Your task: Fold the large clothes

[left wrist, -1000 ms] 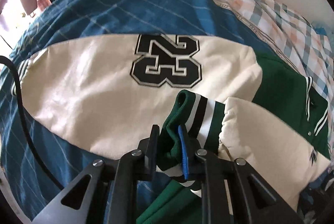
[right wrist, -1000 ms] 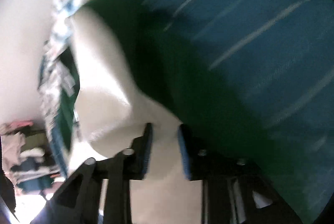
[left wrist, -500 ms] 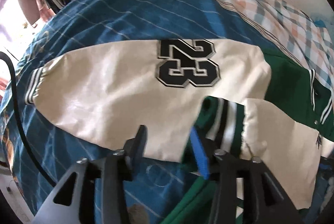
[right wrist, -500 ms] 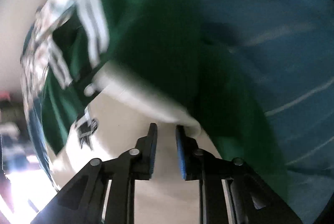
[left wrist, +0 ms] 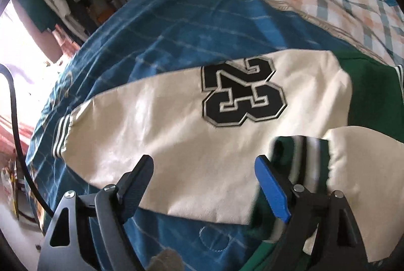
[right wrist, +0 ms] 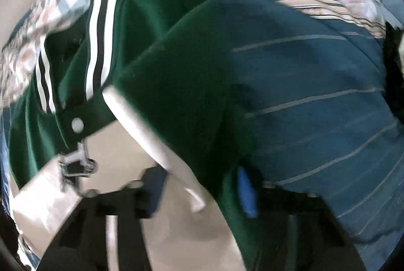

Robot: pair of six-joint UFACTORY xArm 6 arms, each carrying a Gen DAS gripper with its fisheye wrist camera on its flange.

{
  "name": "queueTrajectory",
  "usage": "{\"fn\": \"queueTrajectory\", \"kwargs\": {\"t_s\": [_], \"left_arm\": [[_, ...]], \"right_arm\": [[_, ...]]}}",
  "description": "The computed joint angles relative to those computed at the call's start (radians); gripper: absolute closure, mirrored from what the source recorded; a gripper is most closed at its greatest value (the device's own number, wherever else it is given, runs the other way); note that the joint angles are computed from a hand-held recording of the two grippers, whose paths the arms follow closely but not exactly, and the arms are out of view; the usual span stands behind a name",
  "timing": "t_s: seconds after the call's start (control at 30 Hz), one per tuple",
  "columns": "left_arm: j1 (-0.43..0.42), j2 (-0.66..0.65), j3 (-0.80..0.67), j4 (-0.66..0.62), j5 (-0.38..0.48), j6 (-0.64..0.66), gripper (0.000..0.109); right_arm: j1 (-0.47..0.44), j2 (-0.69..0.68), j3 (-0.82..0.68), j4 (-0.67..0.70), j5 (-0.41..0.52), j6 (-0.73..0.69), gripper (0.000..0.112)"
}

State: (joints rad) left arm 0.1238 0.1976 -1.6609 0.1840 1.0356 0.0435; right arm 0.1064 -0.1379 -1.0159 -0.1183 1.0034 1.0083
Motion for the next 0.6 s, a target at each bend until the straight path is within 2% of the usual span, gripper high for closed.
{"fn": "queueTrajectory", "kwargs": {"t_s": [0.07,0.1,0.17,0.23,0.27,0.33,0.47,0.5,0.57,0.6], "left_arm": [[-0.002,-0.003,-0.001,0.002,-0.003,0.011,0.027],[-0.003,-0.004,-0.003,-0.002,0.003,0.015,0.027],[0.002,-0.006,-0.004,-0.009,0.012,0.020,0.027],[0.006,-0.012,0.004,-0.006,0.023,0.013,0.027],[0.009,-0.017,0.009,-0.006,0.035,0.008,0.027],[0.027,-0.024,0.015,-0.026,0.081,0.003,0.027],[0.108,-0.030,0.018,-0.100,0.184,-0.019,0.027],[0.140,-0.025,0.012,-0.129,0.222,-0.032,0.027],[0.188,-0.014,0.004,-0.173,0.271,-0.052,0.027],[0.213,-0.007,0.002,-0.194,0.288,-0.061,0.027]], "right_arm": [[-0.015,-0.050,0.022,-0.065,0.030,0.071,0.093],[-0.030,-0.091,0.043,-0.105,0.052,0.136,0.093],[-0.078,-0.135,0.082,-0.078,0.045,0.177,0.092],[-0.148,-0.144,0.113,0.069,0.001,0.115,0.082],[-0.172,-0.138,0.105,0.134,0.011,0.081,0.075],[-0.190,-0.185,0.109,0.170,0.015,0.081,0.071],[-0.106,-0.339,0.127,0.083,0.013,0.241,0.070],[-0.084,-0.379,0.143,0.075,0.004,0.241,0.070],[-0.081,-0.430,0.188,0.142,-0.049,0.123,0.070],[-0.049,-0.393,0.177,0.197,-0.058,0.056,0.070]]}}
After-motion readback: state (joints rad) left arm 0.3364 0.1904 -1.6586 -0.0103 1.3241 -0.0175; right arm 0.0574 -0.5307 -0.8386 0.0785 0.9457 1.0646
